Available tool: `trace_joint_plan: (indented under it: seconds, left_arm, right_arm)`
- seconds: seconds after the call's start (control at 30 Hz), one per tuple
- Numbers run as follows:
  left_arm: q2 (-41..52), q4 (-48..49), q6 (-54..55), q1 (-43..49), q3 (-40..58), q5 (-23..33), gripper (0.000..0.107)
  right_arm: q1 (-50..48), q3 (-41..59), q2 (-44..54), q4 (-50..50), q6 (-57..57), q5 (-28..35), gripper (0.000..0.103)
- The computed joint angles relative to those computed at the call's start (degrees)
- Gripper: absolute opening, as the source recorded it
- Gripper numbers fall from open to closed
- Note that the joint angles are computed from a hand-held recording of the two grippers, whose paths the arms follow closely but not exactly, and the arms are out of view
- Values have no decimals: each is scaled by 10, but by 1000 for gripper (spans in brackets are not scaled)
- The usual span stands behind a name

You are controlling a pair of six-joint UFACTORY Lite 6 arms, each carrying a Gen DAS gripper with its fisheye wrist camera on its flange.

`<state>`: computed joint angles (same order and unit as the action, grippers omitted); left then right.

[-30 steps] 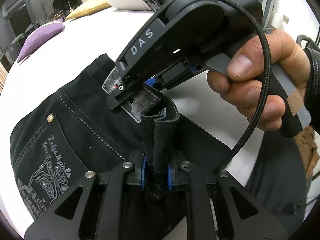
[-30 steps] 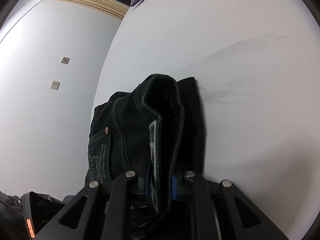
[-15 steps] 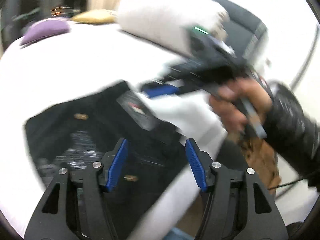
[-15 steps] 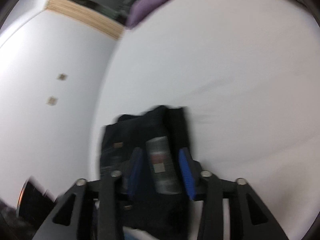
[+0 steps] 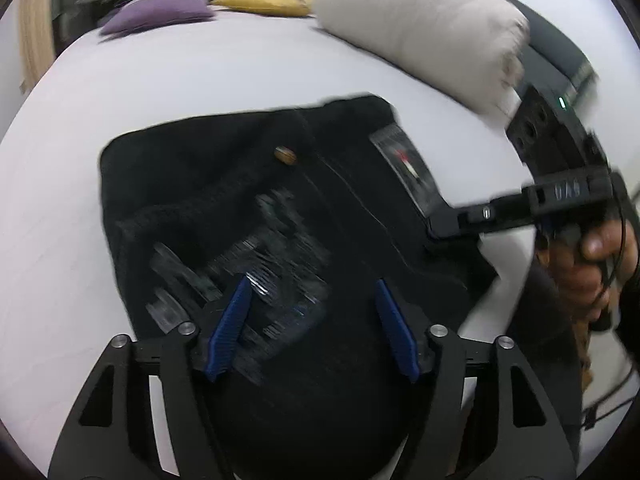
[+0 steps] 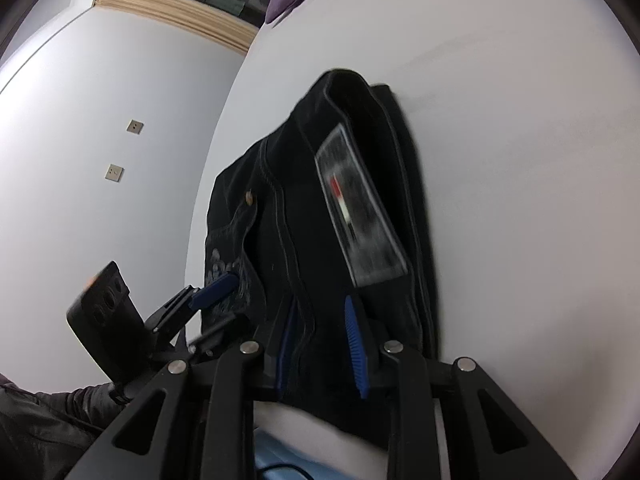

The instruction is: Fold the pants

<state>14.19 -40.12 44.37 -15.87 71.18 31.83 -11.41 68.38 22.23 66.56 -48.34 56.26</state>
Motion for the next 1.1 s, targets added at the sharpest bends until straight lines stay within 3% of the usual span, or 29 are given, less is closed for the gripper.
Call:
trace_joint_plan:
  seconds: [0.1, 0.17, 0.2, 0.3, 0.37, 0.43, 0.7, 0.8, 0.83, 0.87, 1.03, 1.1]
  left_arm:
    - [-53, -28, 67, 2, -64, 4, 64]
    - [-87, -50, 106, 30, -85, 38, 64]
    - [-103, -56, 114, 45, -92, 48, 64]
    - [-132, -98, 140, 108, -102, 43, 78]
    - [-92, -102, 111, 145, -55, 44, 85]
    - [-17, -83, 59, 163, 9, 53, 86]
    - [227, -52, -68, 165, 238, 176, 86]
    - [234, -66, -74, 159, 247, 186, 83]
    - [240, -65, -80, 154, 254, 188, 68]
    - [252, -46, -102, 144, 274, 190, 63]
    - [286, -9, -147, 131, 339, 213, 34]
    - [290, -8, -147, 134, 359, 229, 26]
  right_arm:
    - [-10, -60, -67, -8, -5, -1, 31]
    - [-23, -80, -111, -31, 5, 3, 57]
    - [-30, -81, -128, -51, 18, 0, 62]
    - [-62, -68, -152, -62, 26, 4, 63]
    - [-82, -36, -130, -55, 29, -1, 72]
    - [-84, 1, -95, -51, 31, 0, 72]
    - [-37, 249, 173, -92, 103, 26, 72]
    - [-26, 260, 193, -61, 85, 26, 66]
    - [-19, 265, 198, -63, 86, 26, 56]
    - [-12, 269, 200, -72, 93, 21, 48]
    - [13, 225, 157, -92, 115, -34, 26]
    - [30, 210, 125, -118, 137, -59, 23]
